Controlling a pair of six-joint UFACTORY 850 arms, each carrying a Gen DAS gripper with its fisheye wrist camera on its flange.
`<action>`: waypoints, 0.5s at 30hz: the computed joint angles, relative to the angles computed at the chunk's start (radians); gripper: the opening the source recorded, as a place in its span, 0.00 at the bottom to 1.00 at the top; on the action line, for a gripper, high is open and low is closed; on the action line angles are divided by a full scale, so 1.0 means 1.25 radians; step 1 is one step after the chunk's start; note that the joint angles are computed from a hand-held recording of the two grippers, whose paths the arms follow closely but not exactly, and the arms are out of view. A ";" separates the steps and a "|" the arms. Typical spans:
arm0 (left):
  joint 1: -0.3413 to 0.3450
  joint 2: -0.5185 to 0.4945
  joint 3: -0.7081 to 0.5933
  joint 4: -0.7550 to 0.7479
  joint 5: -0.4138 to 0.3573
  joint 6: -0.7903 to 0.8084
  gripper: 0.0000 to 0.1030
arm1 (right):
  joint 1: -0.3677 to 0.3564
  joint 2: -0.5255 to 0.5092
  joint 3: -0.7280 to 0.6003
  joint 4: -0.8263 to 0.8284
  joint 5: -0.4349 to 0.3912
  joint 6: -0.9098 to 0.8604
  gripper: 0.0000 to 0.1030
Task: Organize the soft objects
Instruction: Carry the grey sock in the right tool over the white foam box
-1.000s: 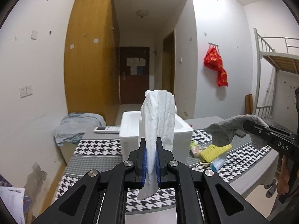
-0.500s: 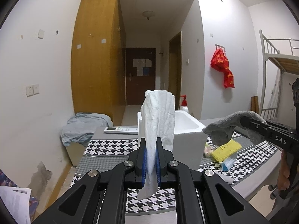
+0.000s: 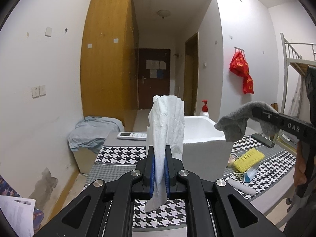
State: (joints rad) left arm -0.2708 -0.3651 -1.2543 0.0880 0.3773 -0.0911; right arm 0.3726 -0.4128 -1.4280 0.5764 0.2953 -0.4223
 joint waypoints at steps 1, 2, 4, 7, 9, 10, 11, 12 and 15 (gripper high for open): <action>0.001 -0.001 -0.002 -0.006 -0.001 0.005 0.08 | -0.001 -0.006 -0.010 -0.001 -0.005 -0.002 0.10; 0.003 -0.002 -0.004 -0.006 -0.002 0.006 0.08 | -0.001 -0.011 -0.020 0.005 -0.009 -0.009 0.10; 0.006 -0.004 -0.005 -0.010 0.000 0.006 0.08 | 0.000 -0.020 -0.036 0.012 -0.013 -0.021 0.10; 0.010 -0.011 -0.014 -0.012 -0.007 0.006 0.08 | -0.001 -0.033 -0.056 -0.001 -0.014 -0.012 0.10; 0.010 -0.015 -0.020 -0.018 -0.012 0.013 0.08 | -0.002 -0.043 -0.073 -0.001 -0.022 -0.014 0.10; 0.011 -0.016 -0.022 -0.020 -0.013 0.013 0.08 | -0.003 -0.050 -0.085 0.001 -0.027 -0.016 0.10; 0.011 -0.018 -0.024 -0.022 -0.014 0.015 0.08 | -0.004 -0.058 -0.096 0.000 -0.033 -0.016 0.10; 0.010 -0.019 -0.025 -0.024 -0.013 0.017 0.08 | -0.004 -0.062 -0.103 -0.001 -0.036 -0.017 0.10; 0.009 -0.026 -0.031 -0.038 -0.015 0.030 0.08 | -0.007 -0.082 -0.132 -0.002 -0.055 -0.018 0.10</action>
State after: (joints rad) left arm -0.2591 -0.3973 -1.2936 0.0404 0.3582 -0.0538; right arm 0.3641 -0.5157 -1.5927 0.5738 0.2263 -0.4450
